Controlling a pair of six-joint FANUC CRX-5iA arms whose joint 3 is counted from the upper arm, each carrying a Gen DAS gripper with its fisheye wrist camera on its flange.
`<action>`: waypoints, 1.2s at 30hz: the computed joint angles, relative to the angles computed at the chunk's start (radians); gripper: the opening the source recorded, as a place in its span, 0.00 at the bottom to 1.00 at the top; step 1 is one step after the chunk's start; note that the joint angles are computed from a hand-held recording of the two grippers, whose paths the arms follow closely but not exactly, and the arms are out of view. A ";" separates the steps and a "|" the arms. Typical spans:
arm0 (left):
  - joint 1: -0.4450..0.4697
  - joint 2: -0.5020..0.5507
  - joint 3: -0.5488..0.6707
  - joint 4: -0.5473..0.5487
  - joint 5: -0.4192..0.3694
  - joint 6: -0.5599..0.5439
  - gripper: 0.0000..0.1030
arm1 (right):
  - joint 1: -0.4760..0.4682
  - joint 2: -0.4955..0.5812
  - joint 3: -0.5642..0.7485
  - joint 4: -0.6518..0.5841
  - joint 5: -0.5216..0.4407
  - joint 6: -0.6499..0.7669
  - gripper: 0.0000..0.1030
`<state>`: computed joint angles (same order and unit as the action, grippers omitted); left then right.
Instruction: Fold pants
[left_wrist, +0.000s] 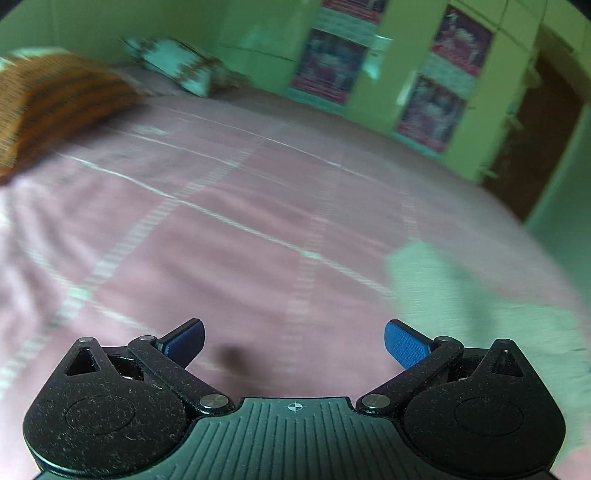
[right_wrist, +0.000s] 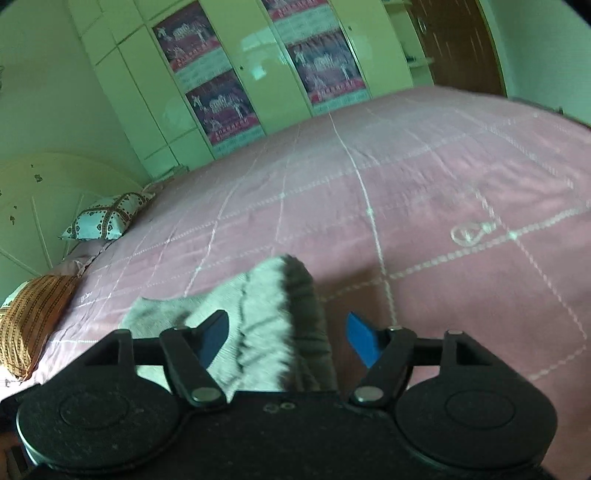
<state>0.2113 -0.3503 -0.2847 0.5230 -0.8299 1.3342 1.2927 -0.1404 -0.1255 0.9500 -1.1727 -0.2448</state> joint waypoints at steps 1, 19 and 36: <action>-0.016 0.017 0.005 0.035 -0.014 -0.020 1.00 | -0.009 -0.011 -0.017 -0.010 0.026 -0.033 0.67; -0.139 0.265 0.165 0.206 -0.198 -0.135 0.39 | -0.113 -0.104 -0.118 -0.284 0.376 -0.043 0.37; -0.121 0.521 0.463 0.302 -0.016 -0.196 0.23 | -0.410 0.302 0.492 -0.590 0.440 0.741 0.32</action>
